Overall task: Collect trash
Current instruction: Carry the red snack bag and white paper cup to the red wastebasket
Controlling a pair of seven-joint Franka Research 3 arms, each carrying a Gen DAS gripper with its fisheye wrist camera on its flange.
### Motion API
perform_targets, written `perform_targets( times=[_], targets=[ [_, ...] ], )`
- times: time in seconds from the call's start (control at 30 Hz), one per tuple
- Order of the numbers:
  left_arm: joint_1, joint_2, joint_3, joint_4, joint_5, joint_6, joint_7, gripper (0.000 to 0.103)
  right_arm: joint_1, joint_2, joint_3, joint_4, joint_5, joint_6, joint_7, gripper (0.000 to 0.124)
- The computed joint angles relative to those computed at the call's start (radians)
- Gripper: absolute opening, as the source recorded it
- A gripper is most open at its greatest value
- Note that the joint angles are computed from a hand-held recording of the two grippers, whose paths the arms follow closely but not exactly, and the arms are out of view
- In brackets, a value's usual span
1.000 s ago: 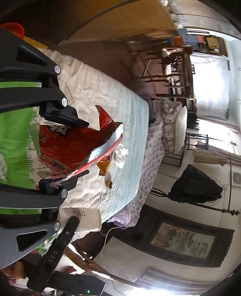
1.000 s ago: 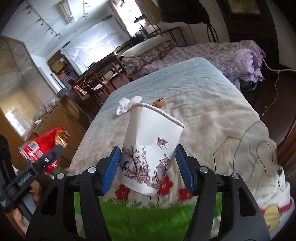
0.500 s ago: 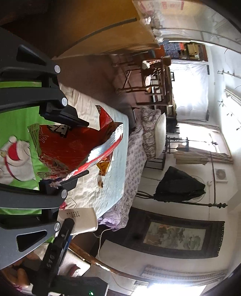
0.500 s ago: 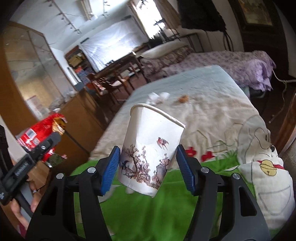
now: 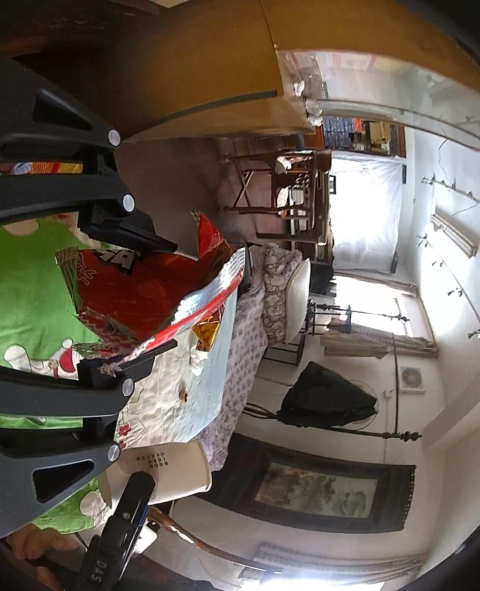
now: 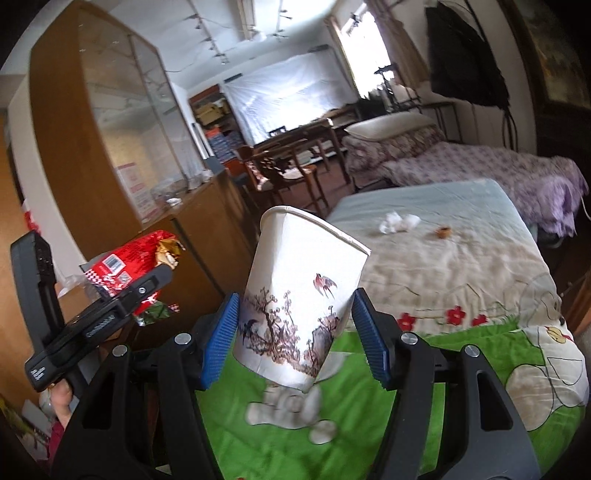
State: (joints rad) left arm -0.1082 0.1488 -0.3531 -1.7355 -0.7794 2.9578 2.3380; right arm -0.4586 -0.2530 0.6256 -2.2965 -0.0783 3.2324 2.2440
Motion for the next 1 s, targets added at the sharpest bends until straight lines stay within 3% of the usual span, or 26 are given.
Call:
perform_targets(
  times=[0.13, 0.4, 0.67, 1.0],
  targets=[
    [0.021, -0.044, 0.005, -0.032, -0.107, -0.003, 0.082, 0.045, -0.006, -0.018, 0.028, 0.018, -0.023, -0.017, 0.005, 0.062],
    [-0.001, -0.096, 0.087, -0.075, -0.245, -0.012, 0.179, 0.046, 0.017, 0.014, 0.04, 0.081, -0.126, -0.064, 0.05, 0.062],
    [0.021, -0.064, 0.133, -0.082, -0.203, -0.041, 0.122, 0.046, 0.064, 0.103, 0.029, 0.167, -0.268, -0.137, 0.107, 0.062],
    [0.103, 0.033, 0.127, -0.084, -0.034, -0.093, -0.028, 0.047, 0.188, 0.254, -0.027, 0.302, -0.392, -0.261, 0.144, 0.062]
  ],
)
